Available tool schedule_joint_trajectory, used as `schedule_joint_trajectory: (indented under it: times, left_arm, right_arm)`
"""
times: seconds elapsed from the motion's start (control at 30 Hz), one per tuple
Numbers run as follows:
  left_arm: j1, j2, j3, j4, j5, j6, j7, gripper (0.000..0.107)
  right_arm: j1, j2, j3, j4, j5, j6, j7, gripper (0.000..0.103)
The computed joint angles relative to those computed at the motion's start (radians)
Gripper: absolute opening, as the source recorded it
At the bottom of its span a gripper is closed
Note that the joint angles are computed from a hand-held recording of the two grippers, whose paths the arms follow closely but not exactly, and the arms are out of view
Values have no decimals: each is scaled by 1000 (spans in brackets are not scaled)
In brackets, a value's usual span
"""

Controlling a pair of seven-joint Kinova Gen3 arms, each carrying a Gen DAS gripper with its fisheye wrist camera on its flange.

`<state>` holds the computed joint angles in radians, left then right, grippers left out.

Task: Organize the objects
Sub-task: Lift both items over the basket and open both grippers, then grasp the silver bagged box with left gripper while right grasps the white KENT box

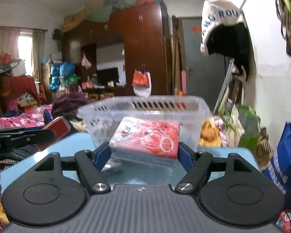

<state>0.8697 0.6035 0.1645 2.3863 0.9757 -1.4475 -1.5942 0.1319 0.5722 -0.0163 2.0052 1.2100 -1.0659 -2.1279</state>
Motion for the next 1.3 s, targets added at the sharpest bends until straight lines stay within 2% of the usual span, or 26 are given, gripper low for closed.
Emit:
schedule_joint_trajectory:
  times: [0.1,0.17,0.2,0.27,0.3,0.37,0.43,0.57,0.63,0.7,0.73,0.77,0.8,0.87,0.93,1.0,1.07,1.17,1.23,1.3]
  left_arm:
    - [3,-10,-2,-7,7,-6,-17,52]
    - [-24,-38,16,-23,11,9,-66,52]
    - [-22,-62,6,-37,22,37,-107,52]
    - [3,-118,-65,-78,36,118,-188,52]
    - [0,-143,-89,-102,39,159,-229,52]
    - [-58,-185,-102,-169,34,240,-310,52]
    - [-141,-196,-92,-249,30,321,-392,52]
    - [-321,-179,-20,-409,103,484,-554,52]
    - [-346,-163,-29,-462,154,550,-605,52]
    - [-360,-145,-40,-492,176,587,-632,64]
    - [-366,-132,-44,-517,210,603,-670,83]
    - [-363,-119,-48,-537,244,604,-697,92]
    - [-378,-111,-34,-548,261,605,-711,92]
    - [-409,-113,8,-532,247,606,-705,92]
    - [-367,-120,-11,-480,185,542,-637,93]
    - [-306,-128,-39,-421,139,461,-556,103]
    - [-285,-143,-19,-352,83,390,-480,103]
    - [-195,-143,-47,-301,113,317,-438,103]
    - [-198,-149,-12,-284,162,336,-473,103]
    - [-238,-157,36,-253,172,388,-467,103]
  right_arm:
    - [48,-7,-68,2,3,26,24,76]
    - [78,-7,-116,0,-7,45,40,76]
    - [68,-14,-116,-1,-27,53,51,76]
    - [59,-17,-119,1,-77,45,95,76]
    - [65,-9,-143,-4,-117,21,131,76]
    - [89,17,-212,-32,-164,16,190,77]
    - [39,22,-226,-100,-204,75,208,77]
    - [-147,29,-137,-215,-343,238,271,76]
    - [-205,37,-107,-262,-356,318,234,76]
    - [-195,62,-147,-317,-317,387,194,78]
    - [-171,73,-193,-335,-301,420,195,86]
    - [-153,80,-224,-342,-301,441,213,99]
    - [-143,83,-238,-341,-318,451,236,103]
    - [-97,87,-286,-326,-303,439,234,103]
    - [-48,85,-318,-303,-232,419,177,103]
    - [-36,72,-291,-278,-194,370,123,103]
    - [-11,68,-282,-254,-176,312,84,103]
    - [6,34,-253,-205,-159,288,9,103]
    - [22,8,-248,-158,-149,316,-28,103]
    - [41,17,-247,-126,-79,314,-70,103]
